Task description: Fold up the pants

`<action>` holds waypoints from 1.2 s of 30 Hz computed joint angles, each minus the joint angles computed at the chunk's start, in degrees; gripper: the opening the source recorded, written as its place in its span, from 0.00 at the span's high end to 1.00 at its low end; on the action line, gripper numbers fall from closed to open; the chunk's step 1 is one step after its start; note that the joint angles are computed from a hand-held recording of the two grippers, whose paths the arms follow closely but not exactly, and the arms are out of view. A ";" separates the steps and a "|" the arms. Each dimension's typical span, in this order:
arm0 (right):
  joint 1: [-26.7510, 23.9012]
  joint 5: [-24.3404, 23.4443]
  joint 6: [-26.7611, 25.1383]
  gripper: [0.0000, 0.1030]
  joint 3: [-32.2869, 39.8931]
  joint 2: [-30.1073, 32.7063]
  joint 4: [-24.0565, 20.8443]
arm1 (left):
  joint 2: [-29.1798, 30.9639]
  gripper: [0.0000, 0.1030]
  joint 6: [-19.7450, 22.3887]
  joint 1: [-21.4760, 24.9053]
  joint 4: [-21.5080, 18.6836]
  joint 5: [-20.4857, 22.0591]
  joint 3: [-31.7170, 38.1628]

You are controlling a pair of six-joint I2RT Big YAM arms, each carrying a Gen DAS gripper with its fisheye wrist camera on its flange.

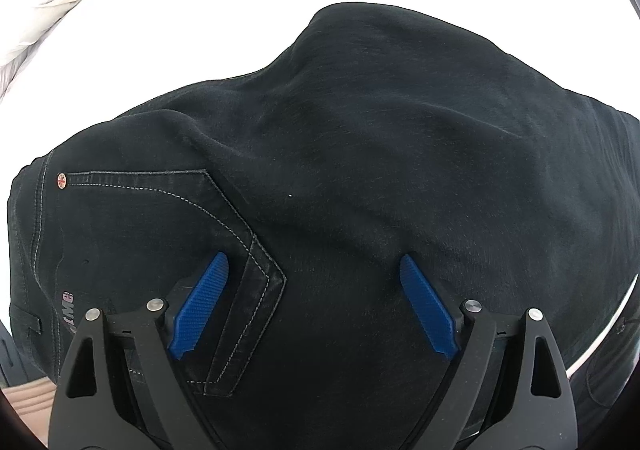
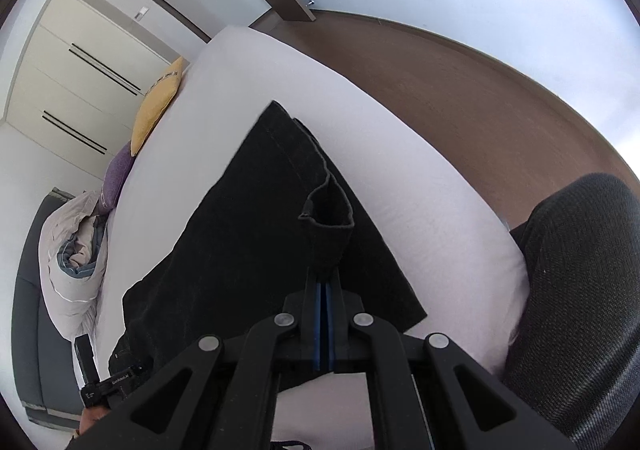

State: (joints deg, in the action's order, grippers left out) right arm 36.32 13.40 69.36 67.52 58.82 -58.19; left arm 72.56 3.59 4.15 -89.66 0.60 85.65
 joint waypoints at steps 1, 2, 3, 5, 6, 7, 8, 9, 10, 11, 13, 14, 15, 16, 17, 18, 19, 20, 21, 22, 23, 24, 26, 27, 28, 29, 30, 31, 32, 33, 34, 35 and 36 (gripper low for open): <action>0.05 -0.64 1.20 0.98 -0.61 -0.42 0.34 | 0.24 0.14 -0.25 -0.12 -0.03 -0.12 0.21; 0.06 -1.24 2.02 0.98 -1.38 -0.91 0.70 | 0.43 0.14 -0.49 -0.24 -0.03 -0.17 0.35; 0.15 -1.60 2.79 0.98 -2.17 -1.44 1.08 | 0.53 0.14 -0.74 -0.36 -0.02 -0.21 0.40; 0.03 -2.52 4.17 0.98 -3.68 -2.63 2.03 | 0.08 0.14 -1.46 -0.89 0.06 -0.39 -0.08; -0.03 -3.05 5.27 0.98 -4.18 -2.91 2.63 | 0.14 0.14 -1.54 -0.87 0.14 -0.42 -0.08; -0.16 -3.55 6.08 0.98 -4.86 -3.51 3.15 | 0.09 0.14 -1.23 -0.49 0.00 -0.34 0.04; -0.24 -4.13 7.16 0.98 -5.57 -4.23 3.77 | 0.17 0.14 -1.26 -0.48 -0.05 -0.37 0.18; -0.16 -4.31 7.90 0.98 -5.78 -4.52 4.09 | 0.31 0.14 -1.34 -0.54 0.00 -0.40 0.27; -0.17 -4.73 8.55 0.98 -6.20 -4.95 4.54 | 0.25 0.14 -1.26 -0.48 0.04 -0.39 0.16; -0.15 -4.91 8.98 0.98 -6.45 -5.21 4.75 | 0.29 0.14 -1.22 -0.47 0.06 -0.37 0.17; -0.09 -4.72 9.43 0.98 -6.88 -5.57 4.86 | 0.24 0.14 -1.13 -0.43 0.01 -0.32 0.15; 0.01 -4.69 9.77 0.98 -6.97 -5.64 4.97 | 0.37 0.14 -1.13 -0.45 -0.04 -0.27 0.33; 0.01 -4.72 9.92 0.98 -7.09 -5.83 5.16 | 0.46 0.14 -1.06 -0.35 0.01 -0.18 0.42; 0.07 -4.72 10.01 0.98 -7.09 -5.94 5.25 | 0.53 0.14 -1.07 -0.33 0.05 -0.14 0.48; 0.12 -4.86 10.45 0.98 -7.12 -6.18 5.43 | 0.41 0.14 -0.95 -0.21 0.06 -0.09 0.40; 0.30 -4.88 11.00 0.98 -7.10 -6.58 5.48 | 0.09 0.14 -0.54 0.22 0.17 0.03 0.02; 0.48 -4.86 11.31 0.98 -6.89 -6.68 5.35 | 0.06 0.14 -0.47 0.28 0.07 0.05 0.11; 0.53 -5.05 11.62 0.98 -6.84 -6.97 5.21 | 0.02 0.14 -0.29 0.33 0.06 0.08 0.06; 0.61 -5.24 12.26 0.98 -6.87 -7.36 5.07 | 0.08 0.14 -0.05 0.40 0.01 0.18 0.10; 0.74 -5.38 12.69 0.98 -6.88 -7.58 4.99 | 0.03 0.14 0.23 0.54 -0.05 0.31 0.02; 0.86 -5.53 13.05 0.98 -6.88 -7.78 4.88 | 0.02 0.14 0.59 0.75 -0.15 0.40 0.02; 1.11 -5.76 13.59 0.98 -6.68 -7.75 4.48 | 0.13 0.14 0.82 0.79 -0.25 0.42 0.12; 0.91 -6.44 13.20 0.98 -6.93 -7.39 3.87 | 0.40 0.14 1.40 1.01 -0.28 0.48 0.30; 0.72 -6.90 13.95 0.98 -7.56 -7.48 3.96 | 0.52 0.14 1.82 1.11 -0.35 0.51 0.40; 0.44 -7.84 15.56 0.98 -8.66 -8.02 4.80 | 0.84 0.14 2.13 1.24 -0.42 0.42 0.66; 0.26 -8.34 16.39 0.98 -9.25 -8.42 5.28 | 0.91 0.14 2.54 1.34 -0.55 0.14 0.79; 0.24 -8.20 16.22 0.98 -9.15 -8.51 5.11 | 0.91 0.14 2.97 1.47 -0.63 0.00 0.82; 0.06 -8.27 15.31 0.98 -8.78 -8.28 4.86 | 0.97 0.14 3.43 1.62 -0.64 0.10 0.85; -0.32 -9.18 14.13 0.98 -8.61 -7.85 4.99 | 0.91 0.14 3.47 1.58 -0.37 0.23 0.51; -1.22 -11.22 12.28 0.98 -8.78 -7.33 5.54 | 0.99 0.14 3.55 1.82 -0.26 0.51 0.49; -1.49 -11.63 12.06 0.98 -9.19 -7.45 5.90 | 1.03 0.13 3.57 1.94 -0.16 0.64 0.49; -1.74 -12.29 12.18 0.99 -9.70 -7.79 6.37 | 0.99 0.13 3.72 1.97 -0.08 0.55 0.45; -1.98 -12.98 12.50 0.98 -10.11 -8.29 6.79 | 0.94 0.13 3.83 1.94 0.03 0.36 0.38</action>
State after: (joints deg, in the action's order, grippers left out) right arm 34.34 0.42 81.85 57.41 50.53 -51.39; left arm 73.50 7.42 6.09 -89.63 0.96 86.03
